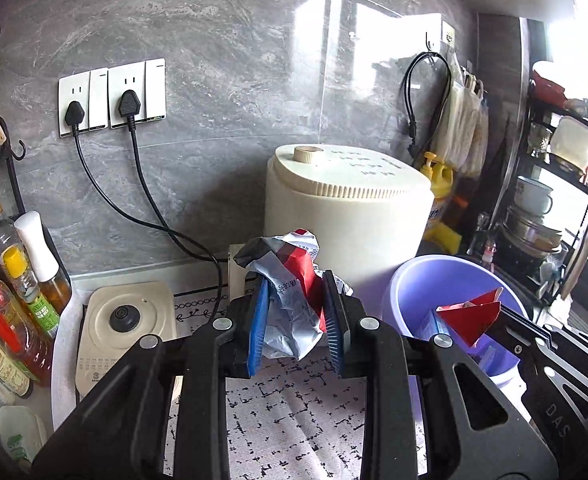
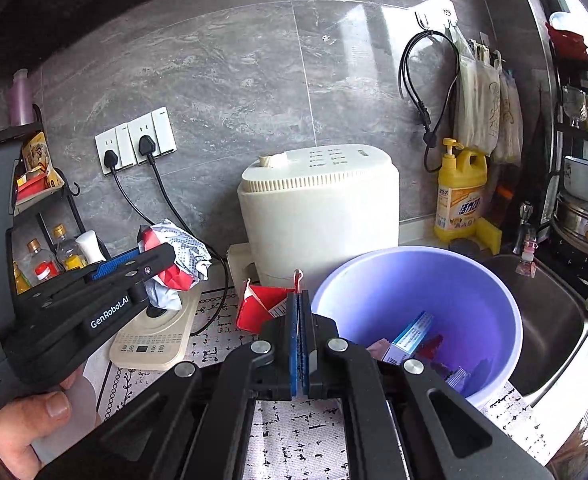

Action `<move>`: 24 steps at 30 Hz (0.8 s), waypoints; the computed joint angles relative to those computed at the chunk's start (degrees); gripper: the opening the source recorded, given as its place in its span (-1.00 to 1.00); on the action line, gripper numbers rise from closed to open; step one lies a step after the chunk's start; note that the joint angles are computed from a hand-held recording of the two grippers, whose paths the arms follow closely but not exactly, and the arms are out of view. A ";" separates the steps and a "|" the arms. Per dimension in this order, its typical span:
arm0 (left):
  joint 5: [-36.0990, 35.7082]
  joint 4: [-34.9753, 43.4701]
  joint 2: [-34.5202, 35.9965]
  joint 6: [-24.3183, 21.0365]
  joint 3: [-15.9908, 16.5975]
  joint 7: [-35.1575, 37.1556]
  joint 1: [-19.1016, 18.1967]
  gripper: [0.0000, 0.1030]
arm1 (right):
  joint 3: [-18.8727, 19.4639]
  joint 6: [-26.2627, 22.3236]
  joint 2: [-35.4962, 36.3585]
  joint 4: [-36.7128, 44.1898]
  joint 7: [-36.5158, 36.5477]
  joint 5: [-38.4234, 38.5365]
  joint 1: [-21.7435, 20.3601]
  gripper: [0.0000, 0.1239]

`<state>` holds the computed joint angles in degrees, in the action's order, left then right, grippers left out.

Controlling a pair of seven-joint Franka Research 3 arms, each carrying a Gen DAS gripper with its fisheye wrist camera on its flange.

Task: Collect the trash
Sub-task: 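Carry both items over the bucket and open both tools to drop them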

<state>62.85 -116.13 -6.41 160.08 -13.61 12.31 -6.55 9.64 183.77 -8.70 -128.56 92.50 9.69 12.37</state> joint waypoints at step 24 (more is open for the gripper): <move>-16.36 10.86 12.43 8.61 1.17 20.96 -7.83 -0.28 | 15.51 -1.73 -11.28 -9.42 24.28 -15.06 -29.45 -0.16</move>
<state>46.49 -105.26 6.02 168.69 -12.44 33.27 -14.38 25.14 182.04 -19.98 -137.98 116.78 -5.38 -17.08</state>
